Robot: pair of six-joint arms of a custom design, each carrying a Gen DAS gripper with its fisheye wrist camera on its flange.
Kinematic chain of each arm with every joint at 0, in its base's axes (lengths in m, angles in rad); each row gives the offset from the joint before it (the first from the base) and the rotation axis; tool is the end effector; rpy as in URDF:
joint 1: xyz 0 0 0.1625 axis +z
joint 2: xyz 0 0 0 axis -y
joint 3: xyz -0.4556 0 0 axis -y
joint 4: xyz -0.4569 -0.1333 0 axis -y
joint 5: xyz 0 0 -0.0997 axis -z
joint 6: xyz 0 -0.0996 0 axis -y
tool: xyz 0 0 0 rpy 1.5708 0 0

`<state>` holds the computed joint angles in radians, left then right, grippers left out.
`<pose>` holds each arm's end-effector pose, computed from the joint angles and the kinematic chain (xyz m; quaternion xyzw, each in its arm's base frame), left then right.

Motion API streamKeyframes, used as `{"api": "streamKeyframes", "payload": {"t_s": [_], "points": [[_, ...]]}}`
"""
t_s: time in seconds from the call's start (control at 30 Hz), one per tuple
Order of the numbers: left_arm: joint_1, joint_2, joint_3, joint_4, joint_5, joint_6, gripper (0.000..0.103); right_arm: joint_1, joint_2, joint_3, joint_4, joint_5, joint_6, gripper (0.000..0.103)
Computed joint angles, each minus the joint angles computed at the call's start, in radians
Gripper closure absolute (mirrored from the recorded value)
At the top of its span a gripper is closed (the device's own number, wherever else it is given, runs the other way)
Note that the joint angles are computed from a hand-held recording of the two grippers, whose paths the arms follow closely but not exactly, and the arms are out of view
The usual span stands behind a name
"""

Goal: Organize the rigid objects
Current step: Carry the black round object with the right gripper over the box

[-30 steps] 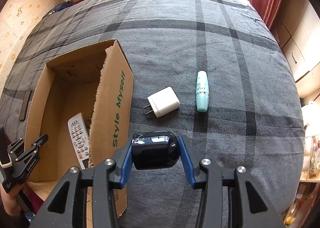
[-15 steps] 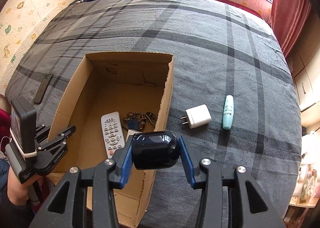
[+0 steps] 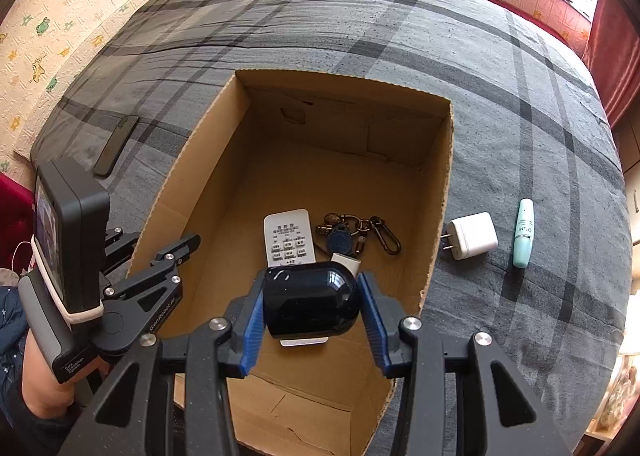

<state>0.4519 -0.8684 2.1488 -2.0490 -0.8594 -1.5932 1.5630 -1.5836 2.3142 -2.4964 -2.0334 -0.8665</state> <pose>-0.3094 -0.3707 -0.0516 -0.0706 0.8708 -0.2353 0.4259 0.0853 -0.4502 0.2450 0.3830 -0.8901 -0.0107 0.2468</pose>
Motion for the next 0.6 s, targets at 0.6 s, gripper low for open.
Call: {"api": "streamKeyframes", "payload": {"t_s": [0.6], "points": [[-0.001, -0.005, 0.01, -0.011, 0.001, 0.002, 0.086, -0.041, 0.11, 0.058, -0.053, -0.134, -0.007, 0.056]]}}
